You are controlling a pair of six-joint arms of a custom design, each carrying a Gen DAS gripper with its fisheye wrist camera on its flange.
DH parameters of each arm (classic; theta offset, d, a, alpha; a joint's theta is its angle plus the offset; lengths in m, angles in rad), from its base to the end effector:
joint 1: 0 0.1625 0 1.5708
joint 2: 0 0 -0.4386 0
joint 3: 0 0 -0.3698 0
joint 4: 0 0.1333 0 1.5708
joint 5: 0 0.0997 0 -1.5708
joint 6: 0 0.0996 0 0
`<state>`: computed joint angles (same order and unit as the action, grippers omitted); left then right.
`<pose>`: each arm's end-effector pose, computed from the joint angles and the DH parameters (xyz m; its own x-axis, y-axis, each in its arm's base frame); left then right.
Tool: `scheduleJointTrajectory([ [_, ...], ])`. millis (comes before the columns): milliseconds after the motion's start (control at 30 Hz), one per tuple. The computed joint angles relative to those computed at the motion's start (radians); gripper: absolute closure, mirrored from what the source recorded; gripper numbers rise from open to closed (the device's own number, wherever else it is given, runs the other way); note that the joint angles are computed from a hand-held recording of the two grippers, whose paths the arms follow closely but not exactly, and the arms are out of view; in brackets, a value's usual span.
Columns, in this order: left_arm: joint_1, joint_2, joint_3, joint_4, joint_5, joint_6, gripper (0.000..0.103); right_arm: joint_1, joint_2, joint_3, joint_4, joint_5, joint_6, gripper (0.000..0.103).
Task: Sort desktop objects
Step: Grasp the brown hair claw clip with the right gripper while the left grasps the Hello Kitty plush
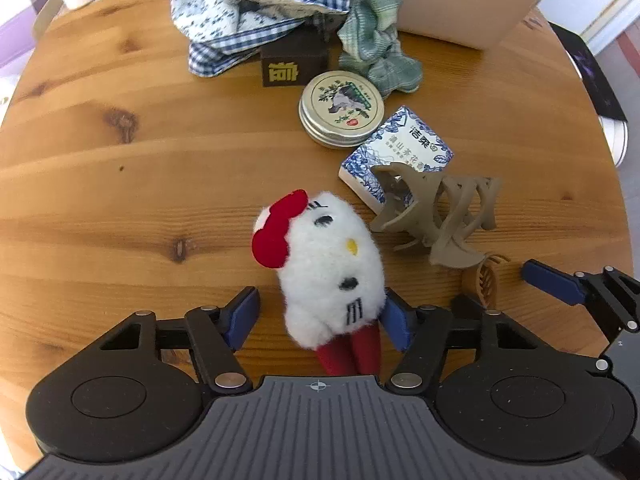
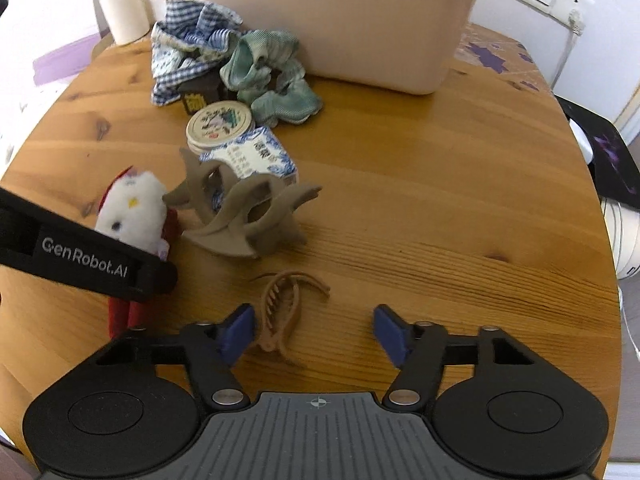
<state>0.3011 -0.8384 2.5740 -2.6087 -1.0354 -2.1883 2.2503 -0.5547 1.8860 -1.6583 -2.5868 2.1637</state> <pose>-0.1879 -0.2512 -0.0059 -0.6302 -0.7172 -0.2974 -0.3765 0.6174 -0.6907 0.3162 -0.3140 -0.0770 -0.2211 0.7421 0.6328 0.0331 0.6542 -0.7556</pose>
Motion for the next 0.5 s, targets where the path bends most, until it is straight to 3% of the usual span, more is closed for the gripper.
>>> scheduleJointTrajectory([
  [33,-0.005,0.001,-0.002,0.011,0.001,-0.01,0.04,0.001,0.003,-0.002,0.007,-0.004,-0.003,0.04],
  [133,-0.006,0.008,-0.03,0.098,0.035,-0.209,0.048,0.007,0.003,0.0,0.009,-0.014,-0.016,0.05],
  [233,-0.013,0.006,-0.027,0.109,0.032,-0.222,0.058,0.009,0.001,0.002,0.01,-0.02,-0.024,0.06],
  [500,-0.039,0.007,-0.007,0.079,0.021,-0.226,0.064,0.012,0.011,-0.01,0.029,-0.035,-0.031,0.082],
])
